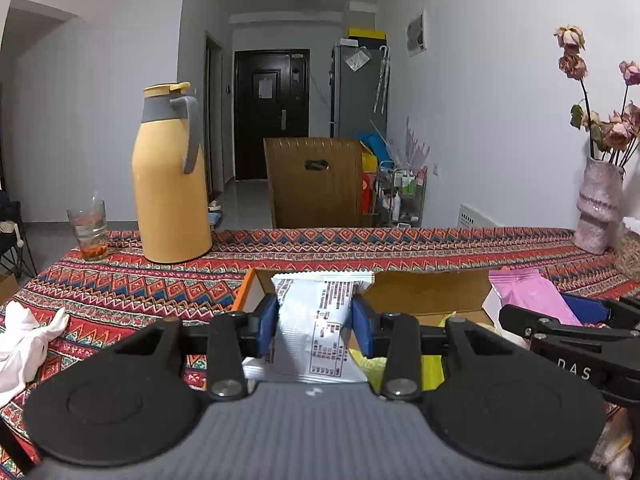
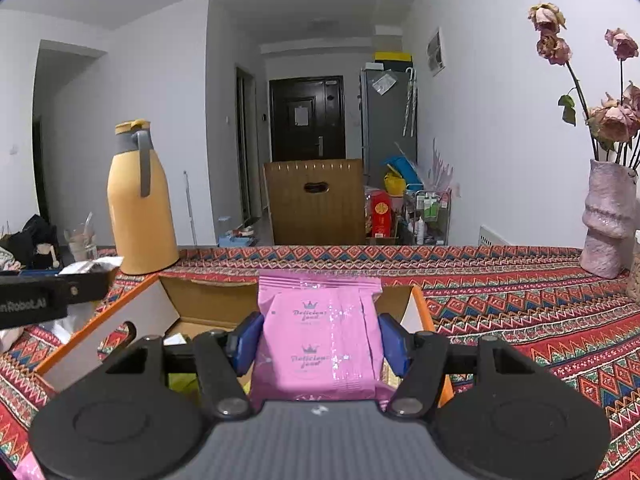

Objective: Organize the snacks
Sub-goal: 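Open both grippers to drop the packets into the box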

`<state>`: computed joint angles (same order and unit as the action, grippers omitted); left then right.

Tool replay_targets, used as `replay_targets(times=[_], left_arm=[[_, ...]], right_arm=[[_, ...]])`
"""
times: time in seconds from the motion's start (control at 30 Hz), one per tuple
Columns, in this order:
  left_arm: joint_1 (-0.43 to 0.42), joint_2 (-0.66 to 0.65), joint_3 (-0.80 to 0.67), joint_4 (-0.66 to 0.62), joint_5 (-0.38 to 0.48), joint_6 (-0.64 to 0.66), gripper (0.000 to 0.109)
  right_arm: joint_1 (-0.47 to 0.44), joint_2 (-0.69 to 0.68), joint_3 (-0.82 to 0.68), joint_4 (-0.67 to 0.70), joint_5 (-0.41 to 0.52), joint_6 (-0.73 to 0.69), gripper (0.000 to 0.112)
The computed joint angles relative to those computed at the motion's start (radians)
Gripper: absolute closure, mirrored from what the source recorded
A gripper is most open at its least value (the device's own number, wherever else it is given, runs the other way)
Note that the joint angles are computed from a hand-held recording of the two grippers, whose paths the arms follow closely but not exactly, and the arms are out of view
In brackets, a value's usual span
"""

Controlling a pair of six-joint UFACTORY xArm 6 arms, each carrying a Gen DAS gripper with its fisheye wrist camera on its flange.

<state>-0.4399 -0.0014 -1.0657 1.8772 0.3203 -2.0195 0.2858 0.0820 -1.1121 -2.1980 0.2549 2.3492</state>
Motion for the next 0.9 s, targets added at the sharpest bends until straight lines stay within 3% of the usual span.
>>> replay_targets(times=[0.17, 0.23, 0.27, 0.3, 0.33, 0.37, 0.9], left_arm=[[-0.008, -0.008, 0.011, 0.043, 0.008, -0.038, 0.068], [-0.013, -0.015, 0.018, 0.053, 0.024, -0.058, 0.06], [-0.017, -0.02, 0.024, 0.055, 0.039, -0.071, 0.049], [-0.02, -0.024, 0.03, 0.056, 0.054, -0.082, 0.026], [-0.023, -0.028, 0.036, 0.046, 0.071, -0.085, 0.012], [-0.034, -0.035, 0.048, 0.043, 0.111, -0.102, 0.006], [-0.026, -0.043, 0.053, 0.027, 0.089, -0.092, 0.006]], right_arm=[[0.002, 0.002, 0.006, 0.034, 0.001, -0.029, 0.051], [0.0, 0.004, 0.008, 0.044, -0.005, -0.036, 0.05], [0.0, 0.003, 0.011, 0.056, -0.001, -0.044, 0.049], [-0.002, 0.002, 0.014, 0.071, -0.003, -0.056, 0.044], [-0.004, 0.003, 0.012, 0.079, -0.003, -0.058, 0.025], [-0.005, 0.001, 0.015, 0.078, 0.002, -0.049, 0.009], [-0.006, -0.006, 0.025, 0.081, 0.005, -0.038, 0.009]])
